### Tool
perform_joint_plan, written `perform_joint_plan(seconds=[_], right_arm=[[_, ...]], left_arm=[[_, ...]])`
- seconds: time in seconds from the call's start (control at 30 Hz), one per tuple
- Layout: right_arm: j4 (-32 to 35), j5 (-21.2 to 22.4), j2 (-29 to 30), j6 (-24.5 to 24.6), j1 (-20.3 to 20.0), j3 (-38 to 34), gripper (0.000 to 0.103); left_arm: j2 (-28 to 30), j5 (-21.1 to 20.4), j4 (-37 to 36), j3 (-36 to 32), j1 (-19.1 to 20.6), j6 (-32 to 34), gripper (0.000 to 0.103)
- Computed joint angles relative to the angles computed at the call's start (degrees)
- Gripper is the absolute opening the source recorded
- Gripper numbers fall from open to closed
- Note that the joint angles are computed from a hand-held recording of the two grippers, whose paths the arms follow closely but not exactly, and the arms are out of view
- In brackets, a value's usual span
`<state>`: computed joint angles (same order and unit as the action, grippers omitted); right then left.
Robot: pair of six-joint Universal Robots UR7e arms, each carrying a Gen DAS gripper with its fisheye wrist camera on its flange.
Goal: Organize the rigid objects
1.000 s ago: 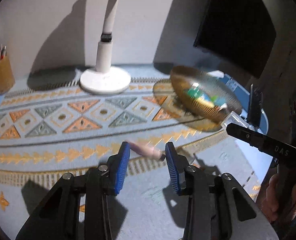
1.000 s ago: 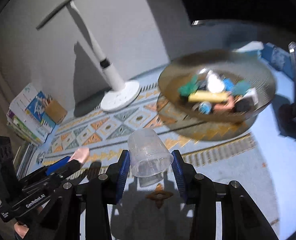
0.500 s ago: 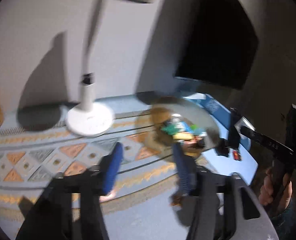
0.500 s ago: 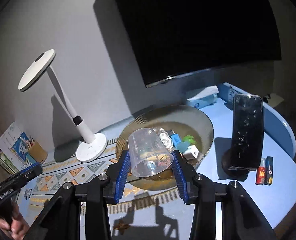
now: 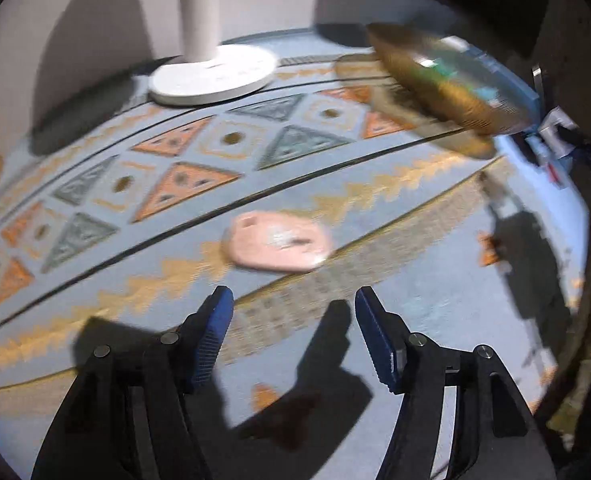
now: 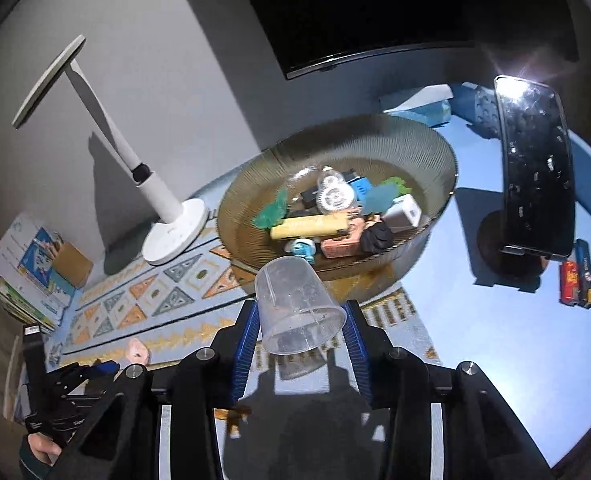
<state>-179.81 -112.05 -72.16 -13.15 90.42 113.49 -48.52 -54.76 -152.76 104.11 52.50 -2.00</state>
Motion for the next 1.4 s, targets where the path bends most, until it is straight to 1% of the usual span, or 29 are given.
perform_joint_plan(seconds=[0.03, 0.1, 0.27, 0.37, 0.47, 0.5, 0.53, 0.57, 0.6, 0.63, 0.67, 0.7, 0.8, 0.9, 0.97, 1.03, 1.1, 1.13, 1.2, 1.27, 1.3, 1.4], right_arm=[[0.50, 0.14, 0.01, 0.49, -0.28, -0.18, 0.042], [1.55, 0.59, 0.04, 1.64, -0.85, -0.51, 0.042], [1.45, 0.23, 0.05, 1.27, -0.83, -0.22, 0.042], [1.34, 0.33, -0.14, 0.99, -0.98, 0.04, 0.042], [1.54, 0.74, 0.06, 1.10, -1.35, -0.13, 0.042], [1.90, 1.11, 0.20, 1.31, -1.58, -0.34, 0.042], [2.07, 1.32, 0.30, 1.48, -1.65, -0.45, 0.042], [2.07, 1.39, 0.41, 1.55, -1.67, -0.50, 0.042], [1.92, 1.32, 0.52, 1.51, -1.62, -0.49, 0.042], [1.70, 1.29, 0.54, 1.52, -1.56, -0.38, 0.042], [1.54, 1.40, 0.45, 1.47, -1.52, -0.26, 0.042], [1.16, 1.43, 0.24, 1.30, -1.44, -0.03, 0.042], [-0.42, 0.47, -0.48, 0.81, -0.85, 0.31, 0.042], [-2.59, 0.67, -1.76, -0.02, -0.12, -0.03, 0.042], [-4.32, 0.39, -2.32, -0.93, 0.69, -0.79, 0.042], [-6.72, -0.32, -2.59, -2.30, 1.89, -2.05, 0.042], [-8.32, -1.39, -2.34, -3.99, 3.05, -3.94, 0.042], [-8.43, -1.77, -2.12, -4.49, 3.36, -4.89, 0.042], [-8.80, -3.07, -1.12, -5.61, 3.88, -7.25, 0.042], [-9.16, -4.86, 0.45, -6.57, 4.10, -9.58, 0.042], [-8.60, -5.43, 1.36, -6.55, 3.86, -11.04, 0.042], [-5.01, -5.12, 3.34, -4.50, 2.44, -14.60, 0.042]], left_arm=[[0.51, -0.64, -0.16, -0.52, 0.00, 0.29, 0.061], [2.02, -0.37, 0.48, -2.22, -0.07, 0.74, 0.061], [4.93, -1.59, 1.32, -6.94, 0.97, 1.86, 0.061], [4.98, -2.59, -0.86, -6.75, 1.24, 1.78, 0.061], [5.27, -0.29, -2.31, -5.81, 0.86, 0.51, 0.061], [5.60, 1.26, -3.15, -5.43, 0.35, 0.83, 0.061], [5.94, 2.42, -3.58, -5.36, -0.01, 0.98, 0.052], [6.60, 4.08, -3.72, -5.54, -0.47, 1.00, 0.040], [7.25, 6.13, -4.20, -5.69, -0.91, 1.22, 0.035], [7.83, 7.55, -4.95, -5.83, -1.26, 1.72, 0.031], [8.12, 7.98, -6.29, -5.75, -1.56, 2.15, 0.031], [8.13, 7.94, -9.18, -5.17, -2.09, 3.17, 0.031], [6.90, 6.20, -12.54, -4.81, -3.58, 2.87, 0.031], [5.69, 4.17, -16.75, -5.05, -5.82, 4.71, 0.031], [5.94, 3.92, -19.26, -6.25, -7.45, 6.84, 0.031], [6.76, 2.81, -20.93, -8.71, -8.91, 8.63, 0.031], [7.87, -0.08, -20.39, -12.42, -9.49, 9.79, 0.031], [8.78, -0.79, -20.16, -14.22, -9.66, 10.55, 0.031], [11.32, -0.84, -19.46, -18.32, -10.30, 12.14, 0.031], [13.92, -1.90, -17.62, -22.40, -10.17, 12.87, 0.031], [15.36, -2.72, -15.86, -24.78, -9.86, 12.41, 0.031], [19.67, -6.04, -10.23, -31.87, -8.19, 10.65, 0.031]])
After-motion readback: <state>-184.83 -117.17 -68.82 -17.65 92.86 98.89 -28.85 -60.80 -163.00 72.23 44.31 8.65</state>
